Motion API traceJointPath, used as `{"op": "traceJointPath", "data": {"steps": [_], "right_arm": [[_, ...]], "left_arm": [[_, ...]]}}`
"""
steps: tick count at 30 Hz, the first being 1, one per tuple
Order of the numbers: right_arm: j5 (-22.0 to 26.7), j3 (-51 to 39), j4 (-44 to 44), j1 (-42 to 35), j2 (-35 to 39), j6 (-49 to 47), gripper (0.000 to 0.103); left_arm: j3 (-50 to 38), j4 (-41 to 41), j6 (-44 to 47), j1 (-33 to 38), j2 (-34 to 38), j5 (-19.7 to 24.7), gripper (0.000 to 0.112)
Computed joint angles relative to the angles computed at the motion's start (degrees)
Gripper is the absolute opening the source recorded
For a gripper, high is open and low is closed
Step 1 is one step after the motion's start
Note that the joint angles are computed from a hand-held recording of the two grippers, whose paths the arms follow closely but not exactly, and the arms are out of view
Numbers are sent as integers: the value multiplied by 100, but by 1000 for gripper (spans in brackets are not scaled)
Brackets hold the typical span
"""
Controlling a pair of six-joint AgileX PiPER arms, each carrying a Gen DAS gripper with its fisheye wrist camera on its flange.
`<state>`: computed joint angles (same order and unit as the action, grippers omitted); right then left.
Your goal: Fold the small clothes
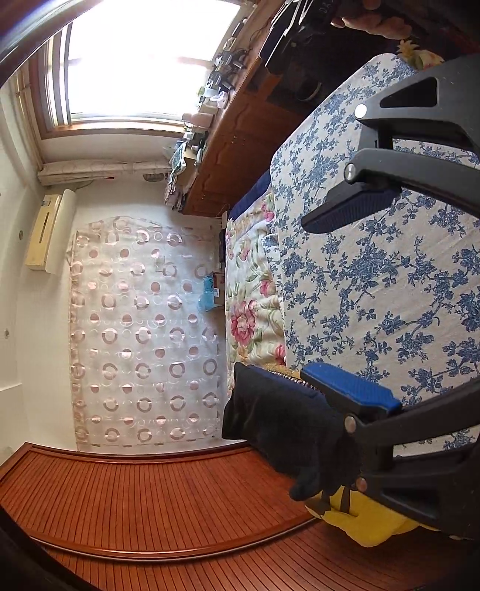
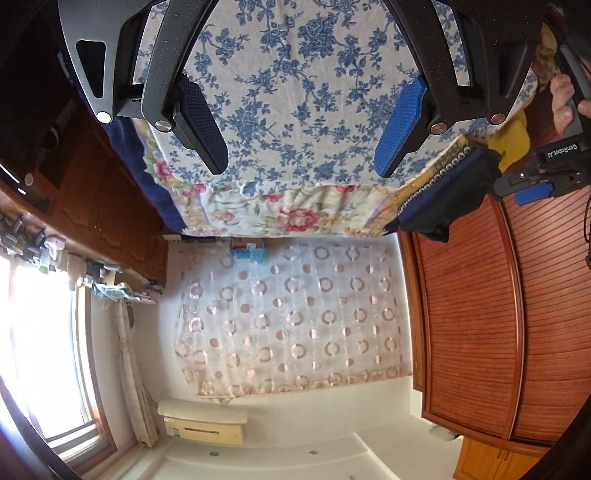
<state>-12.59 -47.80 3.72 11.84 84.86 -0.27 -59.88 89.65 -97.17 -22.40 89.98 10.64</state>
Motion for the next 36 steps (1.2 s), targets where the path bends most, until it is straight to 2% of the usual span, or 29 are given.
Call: {"op": "traceJointPath", "data": {"steps": [9, 14, 36], "right_arm": [[-7, 10, 140, 25, 20, -121, 83], [-76, 68, 530, 47, -17, -473, 83], [-43, 43, 327, -36, -37, -299, 83]], "left_arm": [[16, -23, 25, -8, -19, 24, 73], [57, -61, 46, -58, -79, 103, 73], [80, -336, 312, -88, -150, 177, 73]]}}
